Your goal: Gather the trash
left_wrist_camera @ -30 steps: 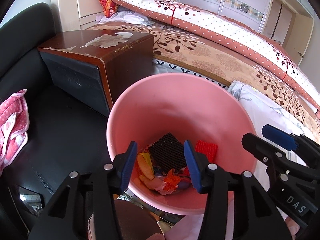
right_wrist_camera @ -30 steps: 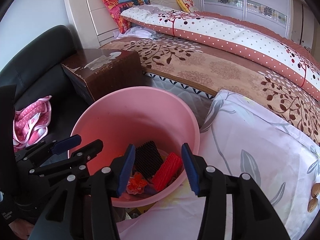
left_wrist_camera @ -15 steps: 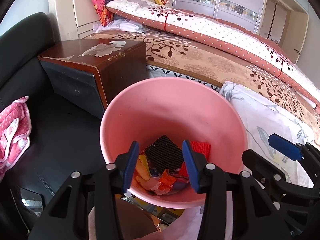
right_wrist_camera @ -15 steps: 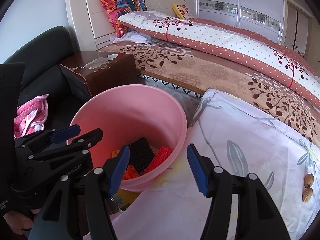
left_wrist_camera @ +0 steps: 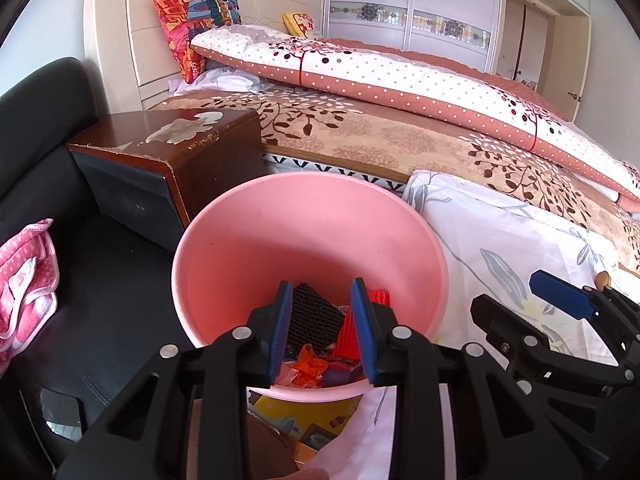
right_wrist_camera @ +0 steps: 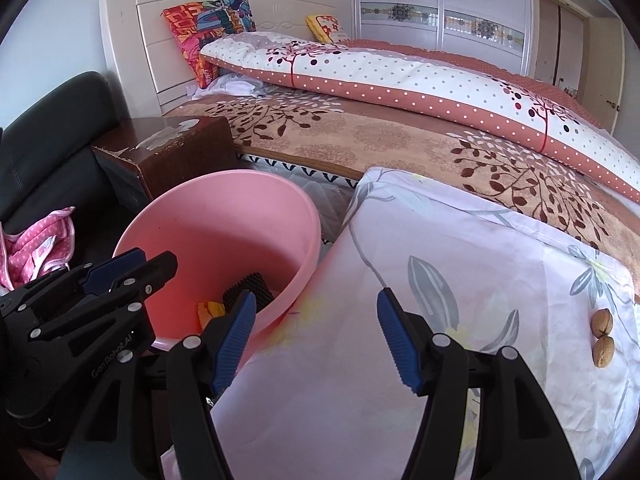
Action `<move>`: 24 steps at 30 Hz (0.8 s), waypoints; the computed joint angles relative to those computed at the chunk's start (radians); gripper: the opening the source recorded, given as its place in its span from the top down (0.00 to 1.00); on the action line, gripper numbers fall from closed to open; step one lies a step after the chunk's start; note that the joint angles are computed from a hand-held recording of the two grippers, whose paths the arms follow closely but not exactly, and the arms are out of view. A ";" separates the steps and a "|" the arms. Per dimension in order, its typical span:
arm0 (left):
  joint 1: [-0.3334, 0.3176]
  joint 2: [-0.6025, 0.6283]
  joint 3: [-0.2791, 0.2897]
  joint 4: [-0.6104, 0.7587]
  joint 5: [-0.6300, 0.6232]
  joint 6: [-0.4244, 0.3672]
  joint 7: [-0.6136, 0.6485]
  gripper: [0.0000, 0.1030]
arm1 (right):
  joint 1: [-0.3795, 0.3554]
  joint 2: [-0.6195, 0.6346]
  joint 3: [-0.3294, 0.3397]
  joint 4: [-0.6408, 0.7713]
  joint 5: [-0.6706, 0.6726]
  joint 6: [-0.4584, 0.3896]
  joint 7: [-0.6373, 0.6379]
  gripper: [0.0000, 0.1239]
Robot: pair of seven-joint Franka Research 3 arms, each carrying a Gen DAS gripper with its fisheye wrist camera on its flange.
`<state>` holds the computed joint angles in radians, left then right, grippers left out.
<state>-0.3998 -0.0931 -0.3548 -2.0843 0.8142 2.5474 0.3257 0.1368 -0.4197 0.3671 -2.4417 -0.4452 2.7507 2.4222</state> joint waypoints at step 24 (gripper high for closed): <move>-0.019 0.016 -0.001 0.027 0.006 -0.023 0.013 0.71 | -0.032 -0.033 0.015 -0.026 -0.011 0.012 0.043 0.45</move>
<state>-0.4190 -0.0768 -0.3558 -2.0575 0.8205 2.5240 0.3382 0.1045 -0.4527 0.3823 -2.4673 -0.4563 2.7622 2.4656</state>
